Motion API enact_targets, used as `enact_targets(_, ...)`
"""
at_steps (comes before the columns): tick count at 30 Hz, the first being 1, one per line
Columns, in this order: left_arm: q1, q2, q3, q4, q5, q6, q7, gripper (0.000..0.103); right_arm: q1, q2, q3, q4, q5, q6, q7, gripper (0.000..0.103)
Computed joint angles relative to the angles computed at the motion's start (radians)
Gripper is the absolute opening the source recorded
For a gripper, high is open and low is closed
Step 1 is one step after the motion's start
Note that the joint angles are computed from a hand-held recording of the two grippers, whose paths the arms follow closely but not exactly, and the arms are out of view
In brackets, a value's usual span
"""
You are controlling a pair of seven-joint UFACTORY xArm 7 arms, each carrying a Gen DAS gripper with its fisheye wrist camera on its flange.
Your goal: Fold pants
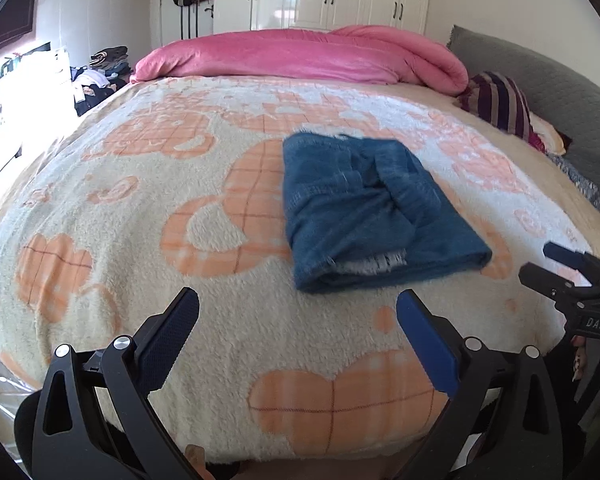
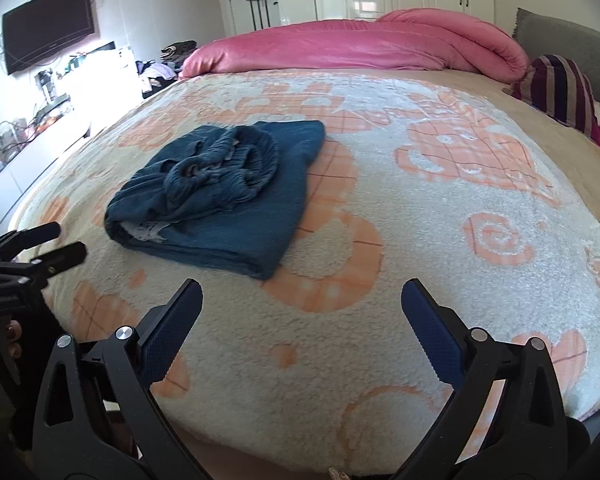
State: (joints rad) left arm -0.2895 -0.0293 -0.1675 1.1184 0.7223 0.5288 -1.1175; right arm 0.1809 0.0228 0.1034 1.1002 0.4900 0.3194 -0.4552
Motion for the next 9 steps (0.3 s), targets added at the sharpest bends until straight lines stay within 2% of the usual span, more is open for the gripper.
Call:
enact_targets(3,0.035,0.013,0.035,0.019,-0.064,-0.016,0.052,0.099,-0.028,0.045,-0.032,0.055,-0.121,-0.007,0.084,0.094)
enact_targets(5,0.075,0.045,0.074,0.054,-0.172,-0.008,0.171,0.099,-0.064,0.102,-0.067,0.133,-0.198,0.016,0.174,0.094)
enact_targets(9,0.151,0.142,0.145,0.181,-0.254,0.109,0.275,0.099,-0.097,0.291,-0.191,0.376,-0.472,0.085,0.429,0.094)
